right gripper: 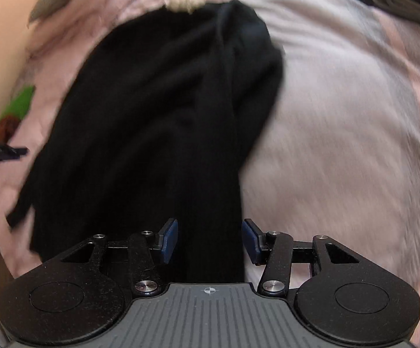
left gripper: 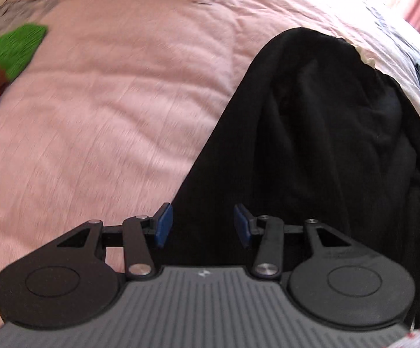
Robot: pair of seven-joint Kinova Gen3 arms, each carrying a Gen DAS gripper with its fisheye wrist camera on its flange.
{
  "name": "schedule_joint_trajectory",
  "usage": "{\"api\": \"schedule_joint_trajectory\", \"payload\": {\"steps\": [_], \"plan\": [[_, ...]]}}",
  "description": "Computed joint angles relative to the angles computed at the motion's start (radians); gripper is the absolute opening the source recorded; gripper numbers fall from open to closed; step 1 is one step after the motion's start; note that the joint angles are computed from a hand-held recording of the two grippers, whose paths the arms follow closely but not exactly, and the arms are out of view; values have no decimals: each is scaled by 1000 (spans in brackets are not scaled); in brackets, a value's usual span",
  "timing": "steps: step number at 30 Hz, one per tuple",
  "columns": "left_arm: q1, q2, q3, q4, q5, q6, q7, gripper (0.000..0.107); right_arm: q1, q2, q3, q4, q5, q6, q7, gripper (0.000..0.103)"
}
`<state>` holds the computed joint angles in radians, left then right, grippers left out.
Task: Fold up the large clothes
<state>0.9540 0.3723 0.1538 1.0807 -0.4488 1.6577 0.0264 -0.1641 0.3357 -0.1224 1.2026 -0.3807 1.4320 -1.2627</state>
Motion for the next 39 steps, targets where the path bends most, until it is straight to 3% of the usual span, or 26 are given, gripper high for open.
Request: {"api": "schedule_joint_trajectory", "payload": {"steps": [2,3,4,8,13,14,17,19,22,26,29,32,35,37,39], "plan": [[43,7,1,-18,-3,35,72,42,38,-9,-17,65,-10,5,2,41],[61,13,2,-26,-5,49,101,42,44,-22,-4,98,-39,-9,18,8],[74,18,3,-36,-5,61,123,42,34,-32,28,118,-78,-6,51,4],[131,61,8,-134,-34,161,89,41,-74,-77,213,47,-90,14,172,4],[201,83,-16,-207,-54,269,41,48,-135,-23,445,-183,108,-47,176,4],[207,76,-21,-195,-49,271,57,52,-143,15,491,-229,149,-65,136,7],[213,47,-18,-127,-24,246,128,53,-183,125,621,-354,243,-38,14,38],[210,35,0,-90,-9,217,149,54,-185,128,641,-362,231,-23,-67,38],[195,38,15,-40,18,183,123,61,-162,66,540,-252,195,-24,-176,39],[236,2,-118,95,77,90,138,61,-155,24,358,-119,277,4,-289,39],[189,-24,-75,147,61,33,59,7,-118,11,219,-59,300,13,-380,39],[114,-18,42,107,-40,118,-63,6,-75,22,85,-69,356,12,-449,39],[87,-77,50,109,-162,240,-185,6,-49,46,-11,-130,427,18,-514,39],[13,-119,89,128,-244,317,-266,6,-19,59,-104,-164,495,19,-588,39],[-80,-159,133,167,-325,342,-348,6,5,68,-176,-178,544,15,-648,39]]}}
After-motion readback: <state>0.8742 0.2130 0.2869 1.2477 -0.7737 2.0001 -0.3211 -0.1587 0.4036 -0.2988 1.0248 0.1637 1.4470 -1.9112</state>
